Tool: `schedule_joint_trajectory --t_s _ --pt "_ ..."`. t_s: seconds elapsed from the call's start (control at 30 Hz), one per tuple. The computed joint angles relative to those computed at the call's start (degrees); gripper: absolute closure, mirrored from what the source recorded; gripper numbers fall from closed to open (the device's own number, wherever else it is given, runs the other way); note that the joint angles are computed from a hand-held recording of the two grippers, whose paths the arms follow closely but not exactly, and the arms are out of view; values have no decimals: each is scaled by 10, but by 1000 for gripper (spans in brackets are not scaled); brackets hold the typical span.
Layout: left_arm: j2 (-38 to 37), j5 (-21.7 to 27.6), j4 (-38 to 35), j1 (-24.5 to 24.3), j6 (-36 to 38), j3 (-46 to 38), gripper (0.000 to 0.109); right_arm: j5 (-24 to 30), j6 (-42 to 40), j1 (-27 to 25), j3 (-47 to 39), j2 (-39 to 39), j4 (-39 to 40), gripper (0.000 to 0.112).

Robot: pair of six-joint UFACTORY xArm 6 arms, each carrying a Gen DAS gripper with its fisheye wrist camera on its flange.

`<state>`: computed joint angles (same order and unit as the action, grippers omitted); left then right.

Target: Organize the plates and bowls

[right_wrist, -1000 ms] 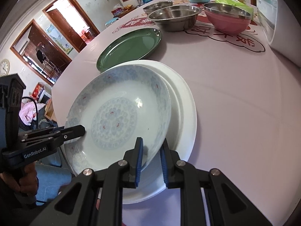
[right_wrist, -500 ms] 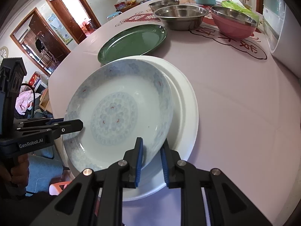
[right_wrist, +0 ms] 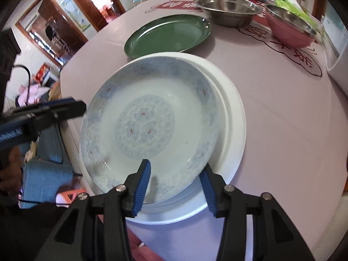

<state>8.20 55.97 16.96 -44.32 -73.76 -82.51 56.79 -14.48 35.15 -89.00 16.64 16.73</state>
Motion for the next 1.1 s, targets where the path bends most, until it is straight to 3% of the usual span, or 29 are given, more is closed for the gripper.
schedule_joint_trajectory --t_s 0.33,0.53,0.63,1.1 --pt "-30 19 -12 25 52 11 53 100 73 17 -89 43 -71 66" --pt "-43 18 -28 51 108 20 53 144 112 38 -145 65 -147 52" --pt "-44 18 -39 66 143 18 53 164 131 45 -185 87 -167 51" --pt "-33 20 -77 133 313 -9 52 176 281 56 -299 148 -205 51"
